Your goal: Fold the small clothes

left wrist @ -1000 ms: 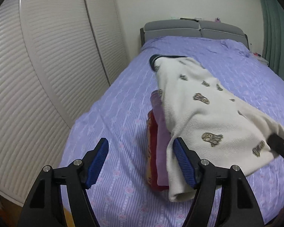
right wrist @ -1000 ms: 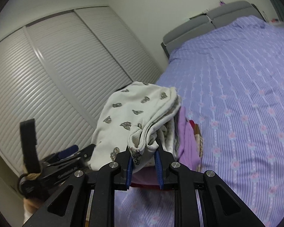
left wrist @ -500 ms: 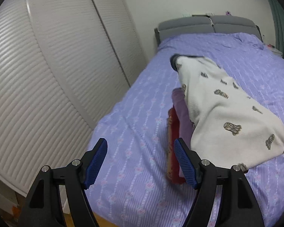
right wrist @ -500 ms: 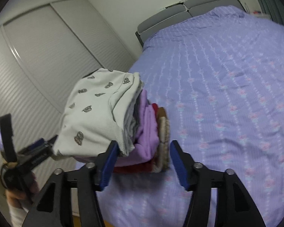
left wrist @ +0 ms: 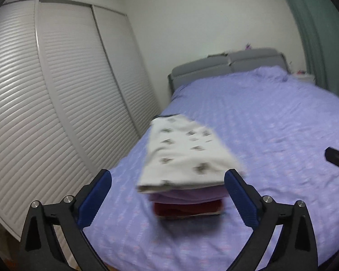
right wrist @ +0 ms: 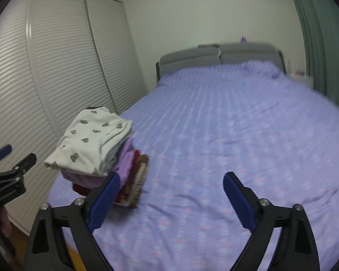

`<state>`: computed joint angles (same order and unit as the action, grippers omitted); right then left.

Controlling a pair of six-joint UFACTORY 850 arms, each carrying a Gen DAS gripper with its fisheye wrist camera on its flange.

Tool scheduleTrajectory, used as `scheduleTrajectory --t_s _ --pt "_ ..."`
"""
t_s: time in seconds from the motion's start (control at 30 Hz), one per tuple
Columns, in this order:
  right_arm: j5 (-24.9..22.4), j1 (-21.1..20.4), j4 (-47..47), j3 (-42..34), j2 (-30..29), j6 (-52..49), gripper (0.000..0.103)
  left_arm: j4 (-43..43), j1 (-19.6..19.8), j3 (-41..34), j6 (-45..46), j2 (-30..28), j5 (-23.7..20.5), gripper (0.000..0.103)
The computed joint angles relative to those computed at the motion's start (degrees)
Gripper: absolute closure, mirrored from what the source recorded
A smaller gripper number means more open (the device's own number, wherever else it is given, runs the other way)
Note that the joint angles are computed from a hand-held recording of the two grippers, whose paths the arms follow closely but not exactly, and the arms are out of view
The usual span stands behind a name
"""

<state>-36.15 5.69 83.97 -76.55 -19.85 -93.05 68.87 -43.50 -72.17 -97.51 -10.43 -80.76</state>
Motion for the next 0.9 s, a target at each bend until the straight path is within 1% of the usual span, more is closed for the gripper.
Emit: scheduleTrajectory --t_s 0.1,0.17,0.33,0.43,0.53,0.67,0.73,0.9 --pt "-0.95 -2.95 1.41 1.38 1.6 -5.79 0.001 0.66 -2.65 -3.29 -2.54 -3.16 0.57 0.0" --pt "-1.48 -5.28 2.3 2.47 2.67 -9.97 0.001 0.59 -3.66 -5.56 -2.89 -5.03 1.91 0.0" --pt "-2.15 -10.86 4.55 4.53 4.41 -15.99 0.001 -0.55 -5.73 -9.78 -7.48 -8.85 6.48 0.0" --pt "-3.84 -14.53 3.54 4.89 4.64 -16.41 0.001 -0.03 -7.5 -12.52 -8.65 -11.56 7.59 0.0" --pt "-4.23 -17.44 2.59 5.25 4.98 -17.03 0.001 -0.04 -8.83 -16.03 -7.31 -14.49 7.08 0.0" --pt "-4.28 -20.42 3.18 6.47 5.86 -19.99 0.001 0.2 -10.18 -19.3 -7.02 -16.91 9.31 0.0" --pt "-4.77 -22.01 2.84 6.73 6.03 -19.81 0.001 0.01 -10.77 -20.9 -6.69 -18.16 9.5 0.0" --pt "-5.62 -24.48 2.58 7.53 6.41 -19.57 0.001 0.35 -12.51 -24.05 -5.23 -20.75 8.93 0.0"
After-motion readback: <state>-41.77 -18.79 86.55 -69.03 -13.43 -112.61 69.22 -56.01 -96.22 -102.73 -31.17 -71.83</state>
